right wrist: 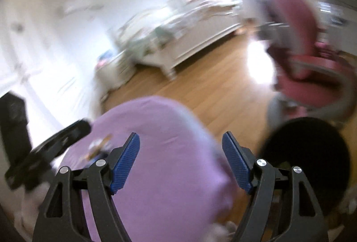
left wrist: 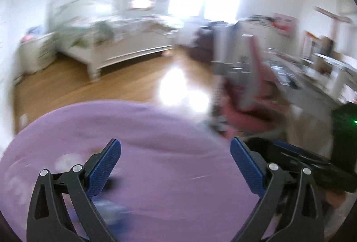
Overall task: Collect trash
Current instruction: 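Grasp the white cup with the left tool while the right tool grasps the blue packet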
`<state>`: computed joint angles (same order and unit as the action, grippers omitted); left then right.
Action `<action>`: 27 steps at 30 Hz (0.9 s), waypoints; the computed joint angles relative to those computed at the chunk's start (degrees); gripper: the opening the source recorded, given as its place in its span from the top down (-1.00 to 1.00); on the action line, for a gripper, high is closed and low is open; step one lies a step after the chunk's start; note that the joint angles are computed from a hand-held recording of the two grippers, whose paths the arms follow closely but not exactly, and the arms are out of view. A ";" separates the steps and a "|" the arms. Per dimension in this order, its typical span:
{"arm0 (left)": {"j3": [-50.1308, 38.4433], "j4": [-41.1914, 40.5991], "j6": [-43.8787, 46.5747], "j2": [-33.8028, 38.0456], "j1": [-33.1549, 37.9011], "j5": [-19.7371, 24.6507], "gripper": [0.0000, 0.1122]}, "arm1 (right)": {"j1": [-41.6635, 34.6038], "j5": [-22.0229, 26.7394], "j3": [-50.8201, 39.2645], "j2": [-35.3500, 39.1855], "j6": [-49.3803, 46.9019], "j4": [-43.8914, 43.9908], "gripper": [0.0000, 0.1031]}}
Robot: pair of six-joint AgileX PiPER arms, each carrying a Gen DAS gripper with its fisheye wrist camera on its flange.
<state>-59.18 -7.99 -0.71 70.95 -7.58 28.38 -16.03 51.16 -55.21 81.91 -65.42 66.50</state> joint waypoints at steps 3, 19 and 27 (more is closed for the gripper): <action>0.77 -7.40 10.45 2.04 12.01 3.00 -0.72 | 10.80 -0.69 -1.37 1.34 4.05 -2.83 -0.47; -6.55 -21.06 32.66 16.79 26.39 11.16 0.35 | 40.72 -9.53 -14.86 15.53 27.06 -21.78 0.25; -0.77 -29.62 38.63 9.18 29.03 8.72 0.35 | 35.25 -11.28 -7.33 7.11 16.57 -9.81 0.64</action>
<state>-59.95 -37.62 37.92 80.13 21.45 37.10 19.22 39.88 -62.54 89.02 -48.85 56.68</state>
